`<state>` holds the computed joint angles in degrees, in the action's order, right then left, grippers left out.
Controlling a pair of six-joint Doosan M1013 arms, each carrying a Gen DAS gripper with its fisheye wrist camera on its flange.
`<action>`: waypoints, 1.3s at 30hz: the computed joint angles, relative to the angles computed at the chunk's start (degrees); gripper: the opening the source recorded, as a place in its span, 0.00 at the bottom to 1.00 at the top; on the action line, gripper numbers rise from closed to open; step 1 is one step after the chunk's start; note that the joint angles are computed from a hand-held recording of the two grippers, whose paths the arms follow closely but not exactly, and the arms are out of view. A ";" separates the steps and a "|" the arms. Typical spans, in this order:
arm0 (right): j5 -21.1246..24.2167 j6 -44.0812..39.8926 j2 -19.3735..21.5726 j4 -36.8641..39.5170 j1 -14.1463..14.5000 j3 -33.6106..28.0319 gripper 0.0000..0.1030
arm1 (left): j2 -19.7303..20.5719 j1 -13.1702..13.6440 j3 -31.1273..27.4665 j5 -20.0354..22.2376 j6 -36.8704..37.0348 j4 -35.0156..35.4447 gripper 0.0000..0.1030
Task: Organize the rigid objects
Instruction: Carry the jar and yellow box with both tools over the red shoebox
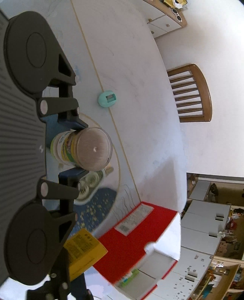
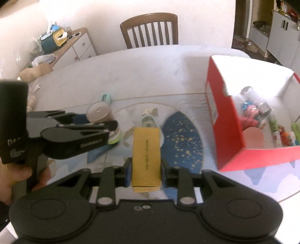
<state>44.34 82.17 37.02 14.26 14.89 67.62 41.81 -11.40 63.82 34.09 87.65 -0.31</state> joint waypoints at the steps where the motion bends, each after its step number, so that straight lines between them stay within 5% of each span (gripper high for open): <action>1: -0.15 -0.18 -0.26 0.16 -0.31 0.19 0.27 | -0.22 -0.15 -0.09 0.17 -0.24 -0.11 0.40; 19: -2.99 -4.89 -0.88 2.56 -7.87 -1.22 0.27 | 1.34 -5.09 -9.81 5.76 -2.18 -1.73 0.40; 31: -3.56 -4.66 1.01 1.52 -12.85 -3.80 0.27 | 6.59 -8.91 -20.94 10.38 -2.11 -0.74 0.40; 39: -2.40 -6.42 2.76 1.44 -14.55 -5.61 0.27 | 12.42 -10.00 -31.87 17.84 -2.01 -3.32 0.40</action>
<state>41.95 75.75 39.78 15.70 0.33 62.01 54.23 -21.40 31.95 51.93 85.63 -3.64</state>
